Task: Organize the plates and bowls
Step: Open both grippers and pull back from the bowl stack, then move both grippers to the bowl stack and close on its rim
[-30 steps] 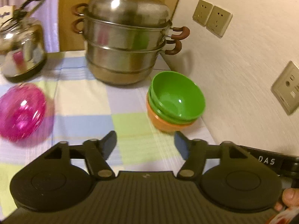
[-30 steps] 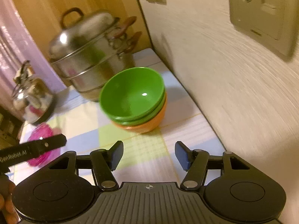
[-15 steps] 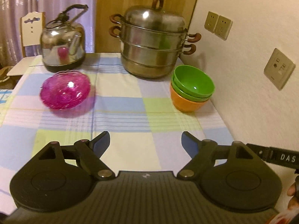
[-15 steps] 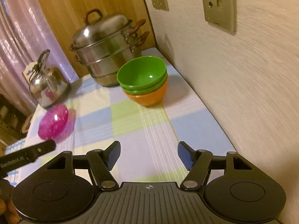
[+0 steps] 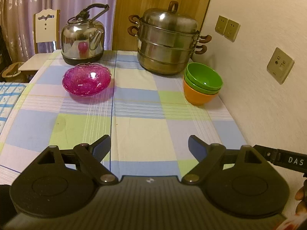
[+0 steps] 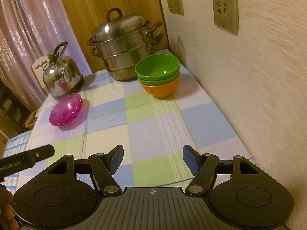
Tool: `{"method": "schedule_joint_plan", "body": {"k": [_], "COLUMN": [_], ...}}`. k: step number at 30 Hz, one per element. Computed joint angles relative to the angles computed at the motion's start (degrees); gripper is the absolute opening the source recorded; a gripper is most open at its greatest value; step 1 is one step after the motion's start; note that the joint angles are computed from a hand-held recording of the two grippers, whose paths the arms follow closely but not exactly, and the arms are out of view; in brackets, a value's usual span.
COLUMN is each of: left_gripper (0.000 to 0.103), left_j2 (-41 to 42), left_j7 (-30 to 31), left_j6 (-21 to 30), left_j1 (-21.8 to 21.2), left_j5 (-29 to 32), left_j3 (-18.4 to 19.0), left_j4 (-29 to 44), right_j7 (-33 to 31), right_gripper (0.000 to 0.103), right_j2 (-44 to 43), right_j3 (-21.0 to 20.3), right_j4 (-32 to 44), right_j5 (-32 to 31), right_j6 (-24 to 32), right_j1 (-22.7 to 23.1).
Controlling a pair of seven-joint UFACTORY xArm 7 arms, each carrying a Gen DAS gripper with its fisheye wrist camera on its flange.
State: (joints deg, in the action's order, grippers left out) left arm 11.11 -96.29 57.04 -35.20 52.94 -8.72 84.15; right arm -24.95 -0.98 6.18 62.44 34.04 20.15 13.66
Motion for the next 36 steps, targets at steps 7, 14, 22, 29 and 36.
{"method": "schedule_joint_plan", "body": {"k": [7, 14, 22, 29, 36], "left_gripper": [0.086, 0.086, 0.086, 0.086, 0.086], "left_j2": [-0.58, 2.44, 10.24, 20.15, 33.12], "left_j7": [-2.18, 4.75, 12.57, 22.41, 33.52], "left_j6": [-2.63, -4.32, -10.75, -13.98, -12.47], "left_j1": [0.33, 2.03, 4.03, 5.49, 7.59], "left_j5": [2.84, -2.90, -10.20, -18.61, -27.93], "left_j3": [0.02, 0.90, 4.77, 8.23, 10.26], "left_j4": [-1.13, 3.05, 11.92, 24.31, 43.03], "right_j7": [0.73, 1.50, 5.77, 11.69, 16.35], "right_gripper": [0.068, 0.068, 0.068, 0.068, 0.068], "right_j2": [-0.51, 1.63, 8.73, 18.99, 29.95], "right_j3": [-0.16, -0.09, 0.67, 1.14, 1.38], "right_j4": [-0.66, 1.83, 10.79, 23.30, 37.42], "right_j5": [-1.03, -0.89, -4.70, -13.87, -20.28], "right_j6": [-0.28, 0.20, 2.39, 4.44, 6.78], "right_j1": [-0.02, -0.53, -2.88, -3.87, -3.71]}}
